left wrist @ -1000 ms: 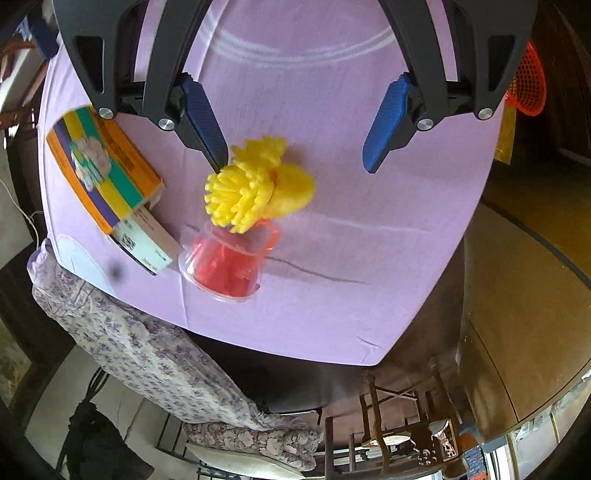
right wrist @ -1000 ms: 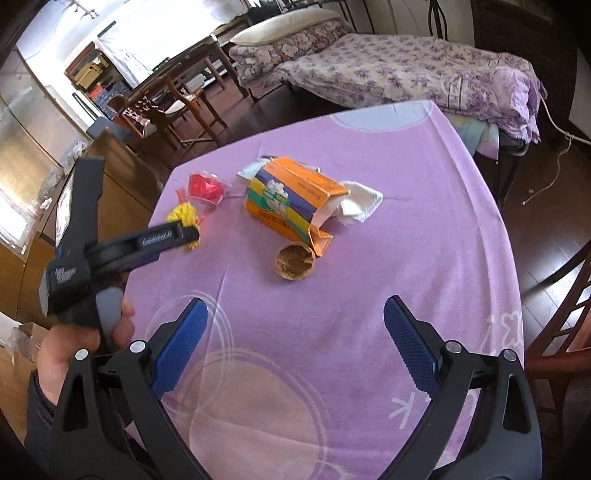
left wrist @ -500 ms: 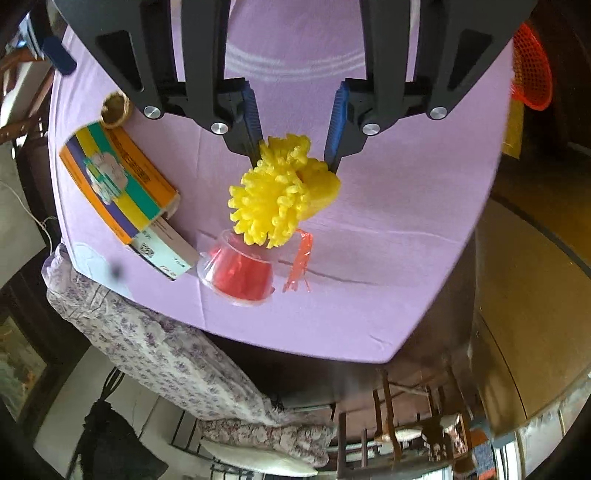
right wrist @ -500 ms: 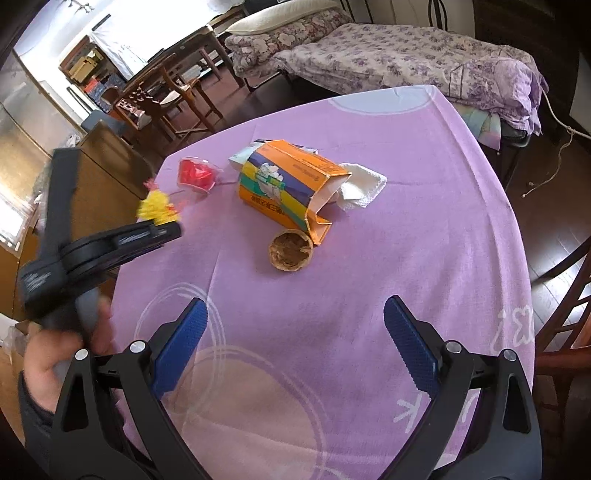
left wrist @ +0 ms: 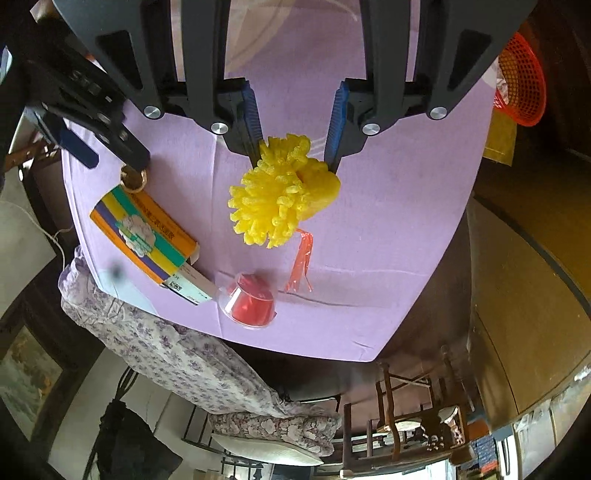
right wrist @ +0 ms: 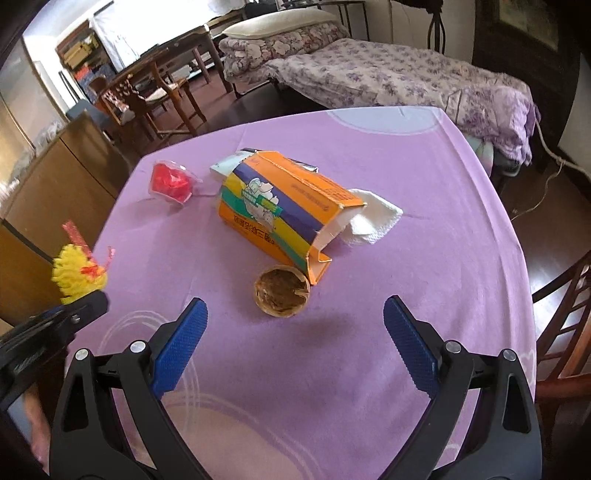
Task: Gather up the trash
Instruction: 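Grasp the walnut shell with the right tool while the left tool holds the yellow ball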
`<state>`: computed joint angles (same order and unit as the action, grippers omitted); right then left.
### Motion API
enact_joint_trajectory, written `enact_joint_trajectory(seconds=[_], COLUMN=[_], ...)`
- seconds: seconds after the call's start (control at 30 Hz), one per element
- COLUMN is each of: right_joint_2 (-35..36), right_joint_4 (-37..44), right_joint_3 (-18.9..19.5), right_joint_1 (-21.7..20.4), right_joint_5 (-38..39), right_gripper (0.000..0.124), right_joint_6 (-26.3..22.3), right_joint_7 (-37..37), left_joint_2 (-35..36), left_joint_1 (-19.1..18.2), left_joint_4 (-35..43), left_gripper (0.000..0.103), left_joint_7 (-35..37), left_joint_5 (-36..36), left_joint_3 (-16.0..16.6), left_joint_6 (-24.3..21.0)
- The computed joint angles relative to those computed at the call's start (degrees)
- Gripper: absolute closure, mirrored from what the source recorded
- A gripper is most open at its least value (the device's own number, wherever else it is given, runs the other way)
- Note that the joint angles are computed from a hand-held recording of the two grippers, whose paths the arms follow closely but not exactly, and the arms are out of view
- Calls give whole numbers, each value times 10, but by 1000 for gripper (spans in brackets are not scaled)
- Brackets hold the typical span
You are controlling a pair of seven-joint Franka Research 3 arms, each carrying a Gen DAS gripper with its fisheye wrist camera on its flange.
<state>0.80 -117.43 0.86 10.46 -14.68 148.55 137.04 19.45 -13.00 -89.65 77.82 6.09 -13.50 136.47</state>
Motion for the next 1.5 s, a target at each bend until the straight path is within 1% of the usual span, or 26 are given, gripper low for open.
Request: enact_joint_trajectory(seconds=[0.07, 0.17, 0.23, 0.33, 0.37, 0.4, 0.43, 0.47, 0.5, 0.57, 0.7, 0.83, 0.9, 0.97, 1.07, 1.27, 1.43, 1.5], right_joint_2=[11, 27, 31, 35, 35, 35, 33, 31, 29, 19, 3, -18, -32, -40, -39, -24, -13, -9], right_joint_4=[14, 32, 40, 49, 49, 49, 49, 47, 45, 33, 12, -10, -22, -28, -27, -8, 11, 16], right_joint_3=[0, -3, -6, -8, -8, -8, -8, -8, -8, -7, -3, 2, 5, 9, 15, 18, 19, 19], right_joint_1=[3, 6, 11, 18, 19, 20, 22, 22, 21, 18, 10, 5, 4, 3, 2, 6, 14, 17], right_joint_5=[-32, -29, -45, -63, -68, -70, -74, -70, -65, -40, 27, 59, 87, 99, 101, 91, 46, 42], right_gripper=[34, 43, 43, 50, 54, 62, 67, 77, 84, 89, 89, 89, 89, 89, 89, 89, 88, 88], right_joint_6=[-16, -36, -44, -65, -67, -68, -71, -70, -68, -58, -36, -26, -20, -18, -19, -50, -79, -89], right_joint_7=[25, 23, 29, 31, 32, 30, 30, 25, 24, 17, -14, -28, -49, -66, -75, -86, -72, -74], left_joint_2=[-5, -9, -8, -6, -5, -6, -5, -5, -5, -4, -2, -3, -4, -3, 0, 1, 2, 2], left_joint_1=[-3, -5, -7, -5, -5, -5, -5, -5, -5, -6, -4, -2, -2, -2, -2, -1, -1, -2], left_joint_4=[-7, -13, -13, -11, -10, -11, -11, -11, -12, -11, -8, -9, -10, -9, -4, -4, -2, -3], left_gripper=[71, 71, 71, 71, 71, 71, 71, 71, 71, 71, 71, 71, 71, 71, 71, 71, 71, 71], left_joint_7=[-1, -2, -1, 7, 10, 10, 12, 14, 14, 12, 9, 5, 6, 7, 7, 9, 11, 11], left_joint_5=[8, 15, 21, 17, 15, 15, 15, 15, 16, 17, 15, 14, 14, 15, 14, 11, 12, 14], left_joint_3=[1, 2, 2, -1, -2, -1, -1, -1, -1, 1, 2, 2, 2, 2, 2, 1, 1, 1], left_joint_6=[7, 12, 12, 10, 9, 10, 11, 10, 10, 9, 5, 7, 8, 8, 5, 7, 4, 5])
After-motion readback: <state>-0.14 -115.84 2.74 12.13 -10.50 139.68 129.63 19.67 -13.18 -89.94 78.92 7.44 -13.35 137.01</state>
